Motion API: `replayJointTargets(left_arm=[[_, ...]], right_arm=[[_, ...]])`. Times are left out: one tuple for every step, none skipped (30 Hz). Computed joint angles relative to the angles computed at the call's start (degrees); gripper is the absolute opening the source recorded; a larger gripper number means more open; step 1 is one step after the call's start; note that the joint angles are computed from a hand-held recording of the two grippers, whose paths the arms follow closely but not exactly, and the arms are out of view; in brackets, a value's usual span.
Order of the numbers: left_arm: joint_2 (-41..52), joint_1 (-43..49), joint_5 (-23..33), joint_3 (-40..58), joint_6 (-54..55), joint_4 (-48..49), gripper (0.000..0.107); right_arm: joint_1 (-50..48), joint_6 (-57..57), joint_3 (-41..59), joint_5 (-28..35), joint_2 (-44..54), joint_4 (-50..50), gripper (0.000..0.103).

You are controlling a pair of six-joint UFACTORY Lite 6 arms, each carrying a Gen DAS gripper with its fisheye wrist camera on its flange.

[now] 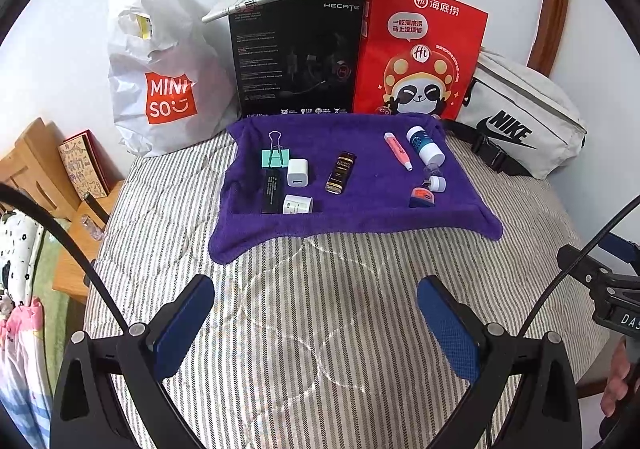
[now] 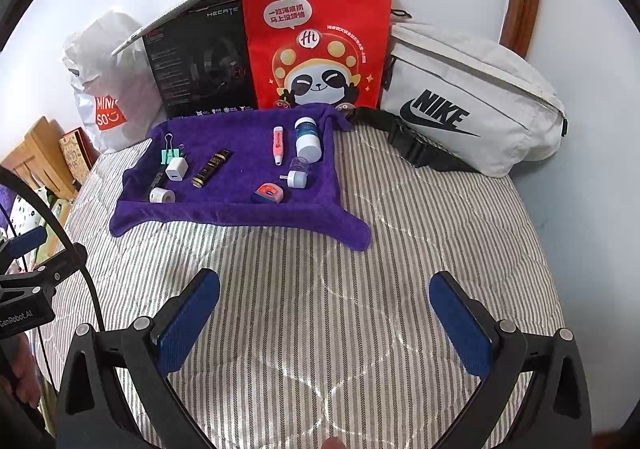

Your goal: Organize rigid objects

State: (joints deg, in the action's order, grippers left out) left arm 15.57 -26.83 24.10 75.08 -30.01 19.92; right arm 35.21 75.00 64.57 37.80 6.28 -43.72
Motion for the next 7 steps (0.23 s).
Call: replayJointTargets(left_arm=[[-0.1, 0.0, -0.1, -0.1, 0.1, -0.1, 0.103], [0.0, 0.0, -0.1, -0.1, -0.1, 0.0, 0.103], [0.0, -0.1, 0.0, 0.0, -0.3, 0.1, 0.103], [0.1, -0.2, 0.0, -0.1, -0.7, 0.5, 0.103], [0.2, -0.2, -0.1, 0.0, -0.9, 0.8, 0.103], [0.3, -0.2, -0.2, 0.0, -1.0, 1.0, 0.103], [0.5, -0.3, -0.2, 0.2, -1.4, 1.4, 0.103]], right_arm=[[0.1, 0.2, 0.0, 0.1, -0.1, -0.1, 0.103], [0.1, 0.2, 0.2, 0.1, 0.3, -0.1, 0.103], [0.1, 0.1, 0.2, 0.1, 0.2, 0.0, 0.103], [0.1, 0.3, 0.2, 0.1, 0.2, -0.1, 0.103], [0.2, 0.4, 0.2, 0.0, 0.2, -0.2, 0.103], [0.2, 0.2, 0.3, 0.0, 0.3, -0.1, 0.103], [0.0, -0.1, 0.5, 0.0, 0.5, 0.1, 0.103]])
